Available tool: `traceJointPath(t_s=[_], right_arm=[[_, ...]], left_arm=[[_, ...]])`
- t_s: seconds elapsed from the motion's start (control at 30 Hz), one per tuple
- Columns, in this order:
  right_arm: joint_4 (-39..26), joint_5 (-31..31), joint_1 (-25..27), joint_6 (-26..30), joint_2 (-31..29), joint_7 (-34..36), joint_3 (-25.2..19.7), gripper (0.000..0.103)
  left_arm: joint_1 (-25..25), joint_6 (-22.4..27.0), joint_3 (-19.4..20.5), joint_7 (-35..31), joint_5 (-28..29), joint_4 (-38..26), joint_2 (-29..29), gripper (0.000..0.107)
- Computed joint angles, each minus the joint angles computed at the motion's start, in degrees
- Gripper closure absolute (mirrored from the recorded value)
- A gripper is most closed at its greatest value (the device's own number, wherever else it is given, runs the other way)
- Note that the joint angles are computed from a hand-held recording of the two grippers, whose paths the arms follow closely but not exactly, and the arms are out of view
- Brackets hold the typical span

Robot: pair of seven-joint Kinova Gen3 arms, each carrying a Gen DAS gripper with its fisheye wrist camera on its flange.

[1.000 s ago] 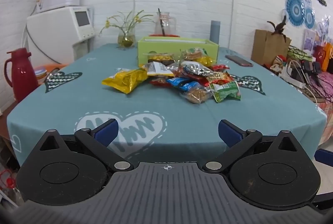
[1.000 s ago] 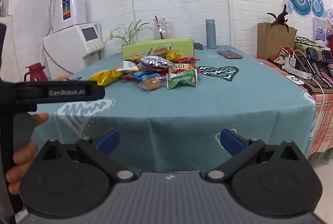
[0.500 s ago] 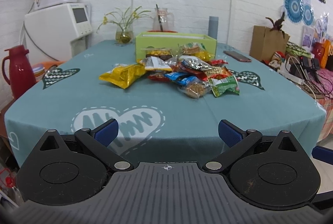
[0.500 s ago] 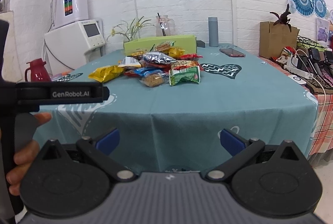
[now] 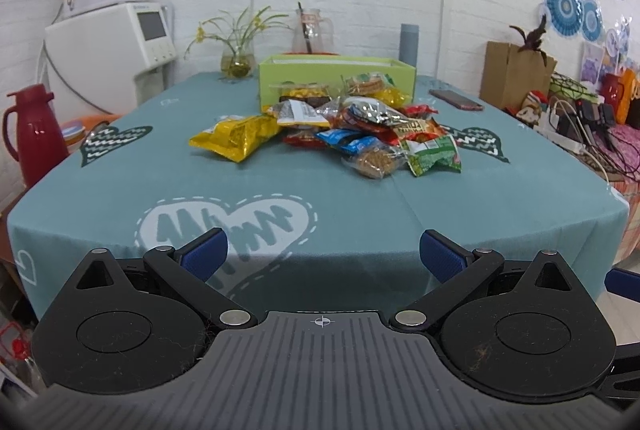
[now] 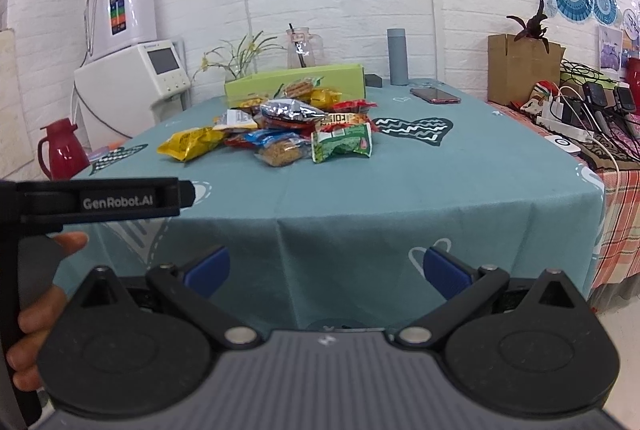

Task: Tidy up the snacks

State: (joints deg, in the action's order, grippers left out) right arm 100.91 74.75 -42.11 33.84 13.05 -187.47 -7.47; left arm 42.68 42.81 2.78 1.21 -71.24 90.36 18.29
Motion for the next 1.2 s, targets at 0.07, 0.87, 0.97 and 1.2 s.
traceJointPath(t_s=[0.07, 0.87, 0.97, 1.2], right_arm=[[-0.02, -0.09, 0.13, -0.23, -0.01, 0.17, 0.01, 0.0], [-0.54, -1.99, -0.24, -0.92, 0.39, 3.02, 0.6, 0.0], [-0.44, -1.43, -0.33, -1.08, 0.45, 2.23, 0.8, 0.0], [-8.22, 1.68, 1.29, -0.47, 6.54, 4.84, 3.48, 0.0]], left_arm=[[-0.02, 0.03, 0.05, -0.16, 0.09, -0.11, 0.12, 0.015], [0.02, -0.81, -0.54, -3.19, 2.99, -0.72, 0.49, 0.015], [-0.01, -0.33, -0.54, -4.02, 3.8, -1.6, 0.88, 0.015], [-3.07, -0.19, -1.71, -10.87, 10.84, -9.26, 4.17, 0.015]])
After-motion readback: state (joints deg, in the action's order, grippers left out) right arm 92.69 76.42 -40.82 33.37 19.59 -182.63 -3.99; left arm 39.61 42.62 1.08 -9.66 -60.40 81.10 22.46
